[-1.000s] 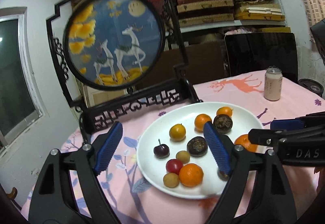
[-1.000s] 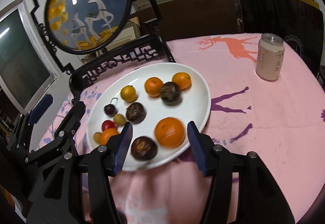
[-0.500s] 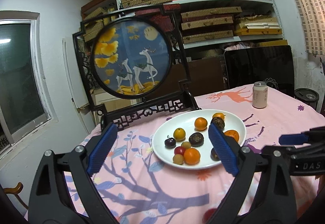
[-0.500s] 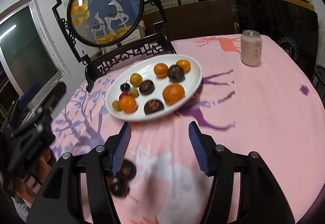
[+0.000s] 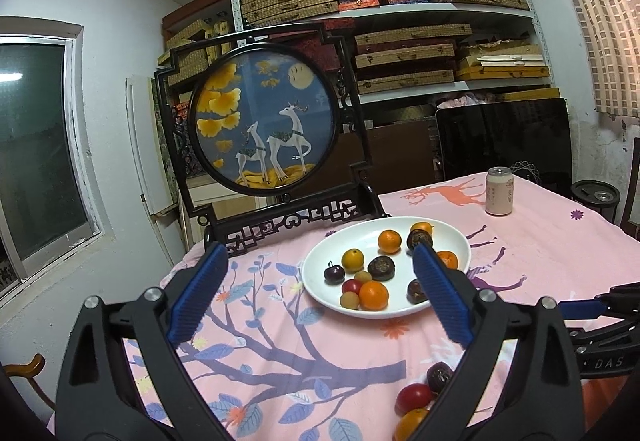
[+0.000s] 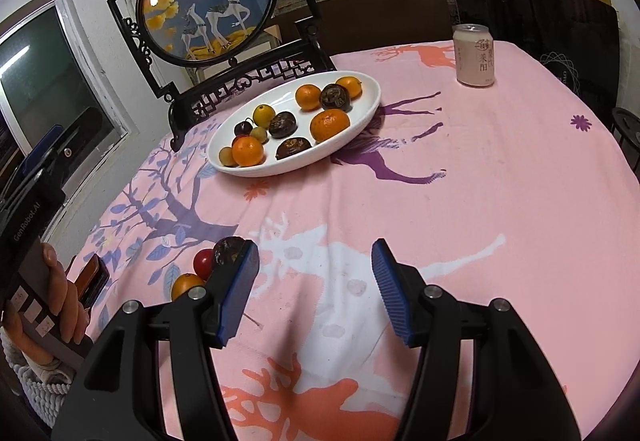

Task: Organize fruits
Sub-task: 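Move both tools back from the plate toward the remaining fruits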

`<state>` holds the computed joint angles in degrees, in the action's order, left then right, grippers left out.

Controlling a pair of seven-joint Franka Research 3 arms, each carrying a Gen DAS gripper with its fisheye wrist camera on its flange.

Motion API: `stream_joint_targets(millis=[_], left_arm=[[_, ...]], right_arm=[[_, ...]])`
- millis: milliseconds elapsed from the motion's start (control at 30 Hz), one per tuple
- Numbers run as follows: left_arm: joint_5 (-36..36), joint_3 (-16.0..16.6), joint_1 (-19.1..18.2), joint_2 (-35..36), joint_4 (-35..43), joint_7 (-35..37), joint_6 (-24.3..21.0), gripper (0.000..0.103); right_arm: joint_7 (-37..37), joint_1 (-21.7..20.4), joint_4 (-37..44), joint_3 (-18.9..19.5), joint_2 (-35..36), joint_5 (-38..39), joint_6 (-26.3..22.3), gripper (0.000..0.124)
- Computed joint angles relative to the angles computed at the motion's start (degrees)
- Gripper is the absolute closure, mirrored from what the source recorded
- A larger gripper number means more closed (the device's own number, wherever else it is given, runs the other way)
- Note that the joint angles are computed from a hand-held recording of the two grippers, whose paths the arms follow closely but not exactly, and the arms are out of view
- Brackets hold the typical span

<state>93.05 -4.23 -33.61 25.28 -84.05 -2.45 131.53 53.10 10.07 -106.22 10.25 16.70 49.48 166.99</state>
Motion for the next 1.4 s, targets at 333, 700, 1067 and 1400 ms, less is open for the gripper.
stream_joint_targets(millis=[333, 700, 1067, 1400], left_arm=[[-0.33, -0.06, 0.12, 0.04, -0.08, 0.52, 0.48, 0.007], [-1.78, 0.10, 0.00, 0.80, 0.63, 1.92, 0.66, 0.004], [-28.58, -3.53, 9.54, 1.19, -3.73, 24.03, 17.13, 0.002], [-43.18, -3.60, 10.69, 1.01, -8.24, 38.83, 30.19, 0.003]], right_arm=[[-0.50, 0.32, -0.14, -0.14, -0.10, -0.60, -0.78, 0.064], [-0.24, 0.40, -0.31, -0.27, -0.25, -0.79, -0.97, 0.064], [-1.60, -0.45, -2.80, 0.01, -2.41, 2.85, 0.54, 0.051], [3.26, 0.04, -2.89, -1.81, -2.80, 0.68, -1.04, 0.051]])
